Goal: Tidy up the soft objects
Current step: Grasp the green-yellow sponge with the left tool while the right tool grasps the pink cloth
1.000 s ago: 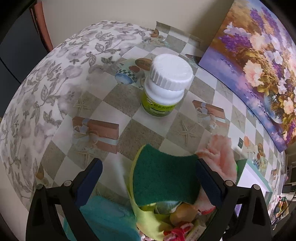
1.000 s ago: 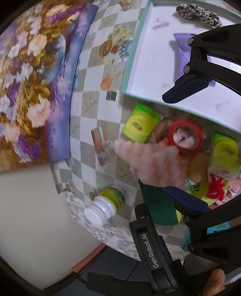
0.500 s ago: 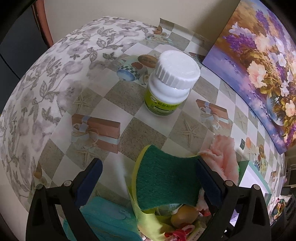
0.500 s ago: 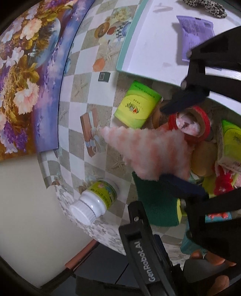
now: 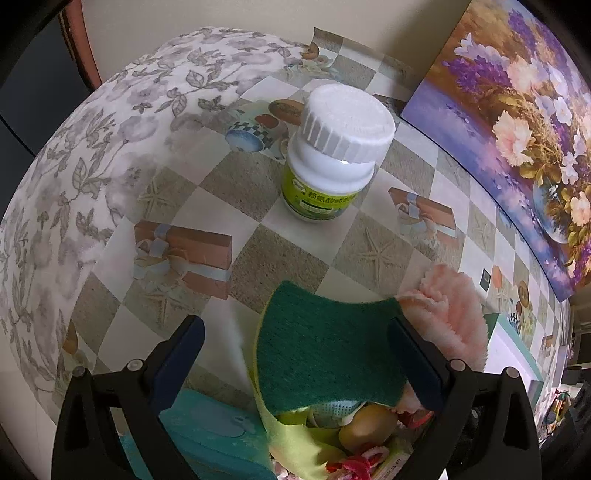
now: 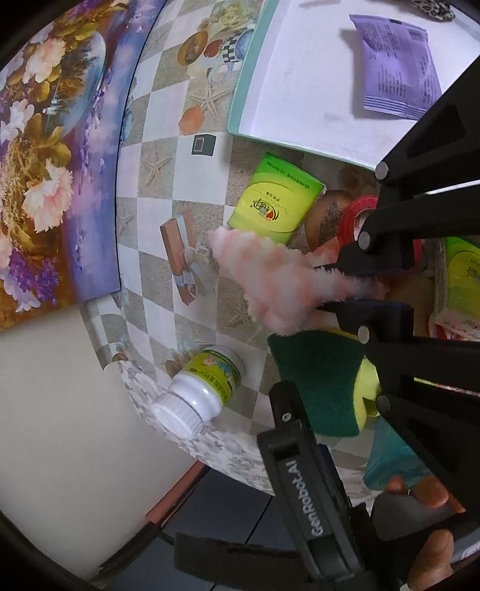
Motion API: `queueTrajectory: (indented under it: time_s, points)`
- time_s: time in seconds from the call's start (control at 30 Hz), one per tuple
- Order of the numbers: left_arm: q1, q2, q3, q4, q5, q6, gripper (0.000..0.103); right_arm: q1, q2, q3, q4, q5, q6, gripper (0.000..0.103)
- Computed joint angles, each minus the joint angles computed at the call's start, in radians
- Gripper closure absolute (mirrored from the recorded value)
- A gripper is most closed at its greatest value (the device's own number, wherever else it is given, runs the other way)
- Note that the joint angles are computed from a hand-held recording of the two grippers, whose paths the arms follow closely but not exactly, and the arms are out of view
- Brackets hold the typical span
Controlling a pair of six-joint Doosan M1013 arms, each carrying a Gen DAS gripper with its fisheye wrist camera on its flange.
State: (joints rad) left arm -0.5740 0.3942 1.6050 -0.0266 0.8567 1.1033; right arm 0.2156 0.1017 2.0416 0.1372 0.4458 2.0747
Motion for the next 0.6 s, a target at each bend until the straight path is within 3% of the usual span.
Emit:
queueTrajectory:
  time_s: [0.6]
  points:
    - [-0.014, 0.029, -0.011, -0.013, 0.027, 0.041, 0.004, -0.025, -0.035, 0.022, 0.006, 0.0, 0.035, 0.095]
